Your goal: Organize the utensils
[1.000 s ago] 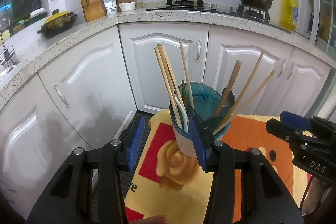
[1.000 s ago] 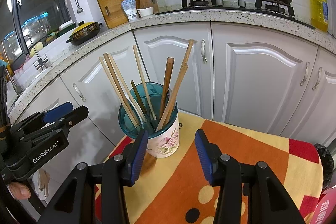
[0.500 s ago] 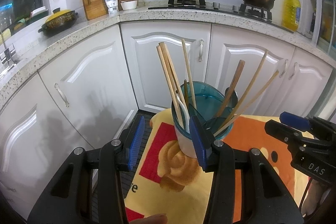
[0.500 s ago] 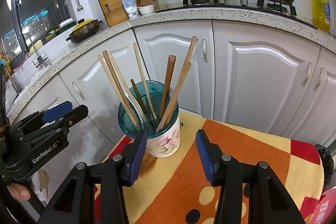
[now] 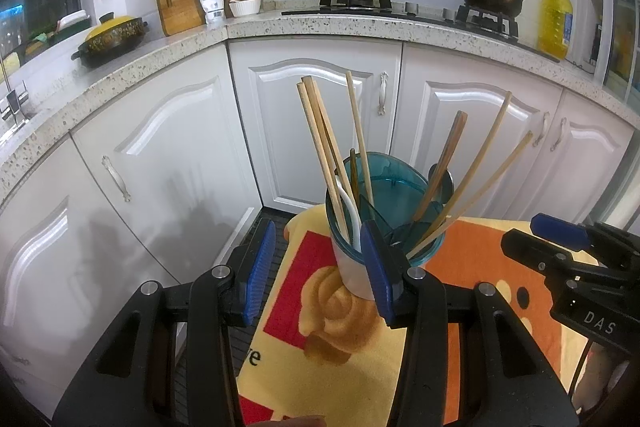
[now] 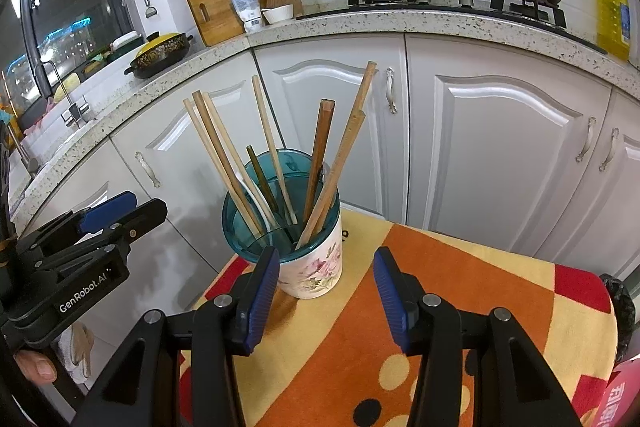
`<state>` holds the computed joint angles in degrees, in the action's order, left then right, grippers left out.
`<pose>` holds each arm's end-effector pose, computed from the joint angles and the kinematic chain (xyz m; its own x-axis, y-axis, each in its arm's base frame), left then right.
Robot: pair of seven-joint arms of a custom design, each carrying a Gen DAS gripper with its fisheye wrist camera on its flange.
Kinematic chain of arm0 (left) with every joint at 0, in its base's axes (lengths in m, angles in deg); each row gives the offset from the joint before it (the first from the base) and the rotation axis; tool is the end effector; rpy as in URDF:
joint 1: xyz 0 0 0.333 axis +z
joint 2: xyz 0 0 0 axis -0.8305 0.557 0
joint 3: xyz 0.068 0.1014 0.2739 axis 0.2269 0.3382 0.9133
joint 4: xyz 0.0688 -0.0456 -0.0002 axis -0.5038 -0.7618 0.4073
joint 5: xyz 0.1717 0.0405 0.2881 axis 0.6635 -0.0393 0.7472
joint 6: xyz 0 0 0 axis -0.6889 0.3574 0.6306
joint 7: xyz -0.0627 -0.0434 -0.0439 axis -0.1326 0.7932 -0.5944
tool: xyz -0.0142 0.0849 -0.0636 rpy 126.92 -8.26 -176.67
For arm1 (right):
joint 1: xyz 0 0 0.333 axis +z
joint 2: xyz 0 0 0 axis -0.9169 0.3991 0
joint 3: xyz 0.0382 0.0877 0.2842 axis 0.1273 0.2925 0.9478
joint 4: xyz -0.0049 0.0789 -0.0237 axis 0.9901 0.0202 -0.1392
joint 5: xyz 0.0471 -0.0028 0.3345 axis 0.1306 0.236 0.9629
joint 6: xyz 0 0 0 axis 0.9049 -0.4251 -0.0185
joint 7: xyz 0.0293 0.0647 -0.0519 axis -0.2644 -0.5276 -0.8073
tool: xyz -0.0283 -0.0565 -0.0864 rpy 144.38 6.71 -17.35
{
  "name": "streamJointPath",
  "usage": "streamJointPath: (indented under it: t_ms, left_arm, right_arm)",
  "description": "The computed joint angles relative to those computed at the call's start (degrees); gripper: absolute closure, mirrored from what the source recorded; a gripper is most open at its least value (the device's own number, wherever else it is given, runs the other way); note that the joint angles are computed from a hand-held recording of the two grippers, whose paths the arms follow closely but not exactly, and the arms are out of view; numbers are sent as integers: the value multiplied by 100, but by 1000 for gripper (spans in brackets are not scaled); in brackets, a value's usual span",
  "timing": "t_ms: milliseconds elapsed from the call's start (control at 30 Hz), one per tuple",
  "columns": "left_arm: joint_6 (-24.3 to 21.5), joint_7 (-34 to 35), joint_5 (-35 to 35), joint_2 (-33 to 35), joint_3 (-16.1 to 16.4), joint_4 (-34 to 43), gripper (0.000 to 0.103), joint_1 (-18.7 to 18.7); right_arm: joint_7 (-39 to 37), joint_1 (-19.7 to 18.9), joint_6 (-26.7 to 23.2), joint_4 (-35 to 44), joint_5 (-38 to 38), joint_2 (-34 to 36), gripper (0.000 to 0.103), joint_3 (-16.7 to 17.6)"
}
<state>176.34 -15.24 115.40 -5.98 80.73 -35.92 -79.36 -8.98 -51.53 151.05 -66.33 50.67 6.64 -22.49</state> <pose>0.5590 -0.2882 0.6504 0.2485 -0.9679 -0.0365 -0.6155 -0.1287 -0.7775 0.6311 0.2071 0.6443 0.5290 -0.8236 -0.2045 -0.6551 -0.2431 -0.7154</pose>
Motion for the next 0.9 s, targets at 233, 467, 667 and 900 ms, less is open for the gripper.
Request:
streamJointPath:
  t_ms: [233, 467, 667, 900]
  left_arm:
    - [57, -63, -4, -29, -6, -71, 60, 12]
    - [62, -59, -7, -35, -12, -73, 60, 17]
    - [59, -66, 5, -37, -10, -75, 60, 13]
    - [23, -53, -13, -24, -15, -34, 60, 2]
  right_arm:
    - [4, 9, 8, 8, -19, 12, 56, -7]
    - [26, -5, -47, 108, -16, 76, 56, -1]
    - [-11, 0, -53, 86, -12, 56, 55, 8]
    - [-8, 28, -41, 41, -25, 33, 55, 5]
